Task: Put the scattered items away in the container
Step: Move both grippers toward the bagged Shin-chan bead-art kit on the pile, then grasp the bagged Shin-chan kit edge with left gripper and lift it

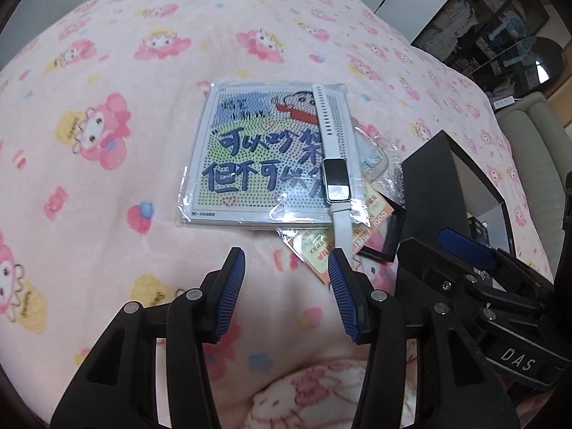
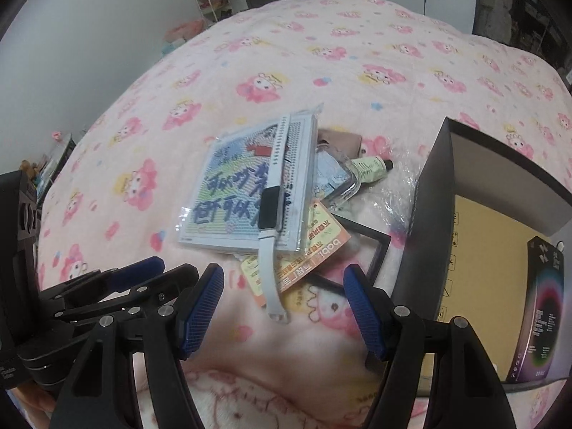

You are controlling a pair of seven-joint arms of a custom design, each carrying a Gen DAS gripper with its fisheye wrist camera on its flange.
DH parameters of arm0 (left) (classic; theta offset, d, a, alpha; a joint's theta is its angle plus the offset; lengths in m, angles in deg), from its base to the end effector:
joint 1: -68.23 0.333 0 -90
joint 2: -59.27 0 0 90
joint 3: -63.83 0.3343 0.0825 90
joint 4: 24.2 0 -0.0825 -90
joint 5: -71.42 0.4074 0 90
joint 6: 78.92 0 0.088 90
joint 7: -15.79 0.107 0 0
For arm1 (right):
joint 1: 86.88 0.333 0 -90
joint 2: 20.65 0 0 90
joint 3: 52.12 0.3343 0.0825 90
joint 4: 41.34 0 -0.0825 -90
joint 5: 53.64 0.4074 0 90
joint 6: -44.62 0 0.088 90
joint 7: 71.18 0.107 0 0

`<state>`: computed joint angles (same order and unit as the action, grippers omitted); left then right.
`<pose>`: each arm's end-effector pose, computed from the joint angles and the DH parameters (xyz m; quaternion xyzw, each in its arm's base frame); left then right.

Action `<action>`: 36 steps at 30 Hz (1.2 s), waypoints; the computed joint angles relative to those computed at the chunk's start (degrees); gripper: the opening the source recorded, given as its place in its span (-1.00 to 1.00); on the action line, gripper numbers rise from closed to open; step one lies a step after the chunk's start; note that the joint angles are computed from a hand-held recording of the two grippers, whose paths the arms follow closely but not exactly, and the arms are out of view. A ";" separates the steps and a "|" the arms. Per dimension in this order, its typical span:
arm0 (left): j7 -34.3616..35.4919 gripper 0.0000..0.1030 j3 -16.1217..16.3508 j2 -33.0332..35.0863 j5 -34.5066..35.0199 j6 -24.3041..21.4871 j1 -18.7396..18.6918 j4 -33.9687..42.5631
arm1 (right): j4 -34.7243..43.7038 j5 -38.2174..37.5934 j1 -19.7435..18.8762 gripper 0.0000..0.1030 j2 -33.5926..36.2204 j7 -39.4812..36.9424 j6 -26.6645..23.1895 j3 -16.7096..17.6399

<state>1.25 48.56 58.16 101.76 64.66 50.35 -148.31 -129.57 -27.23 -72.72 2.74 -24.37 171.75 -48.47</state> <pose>0.4851 -0.3219 0.4456 -0.9076 0.3310 -0.2349 0.1070 0.6948 0.2309 0.4581 -0.9020 0.3532 0.0022 0.2482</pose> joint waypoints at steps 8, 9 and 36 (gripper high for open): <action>1.77 -0.03 1.27 1.04 -2.53 7.25 1.60 -2.68 | 3.17 -0.32 0.77 0.30 3.85 3.79 0.40 -0.09; 1.55 -0.03 1.41 1.00 -2.24 8.36 1.83 -3.15 | 3.63 -0.56 0.94 0.30 4.39 4.57 0.46 -0.19; -17.37 0.09 3.87 -0.69 15.47 20.91 9.35 -13.10 | 13.61 -8.75 5.98 0.33 13.91 4.32 3.35 -1.48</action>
<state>-16.11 52.43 57.47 117.23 85.57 59.70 -161.41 -115.96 -35.98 -66.74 16.65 -20.06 175.11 -49.96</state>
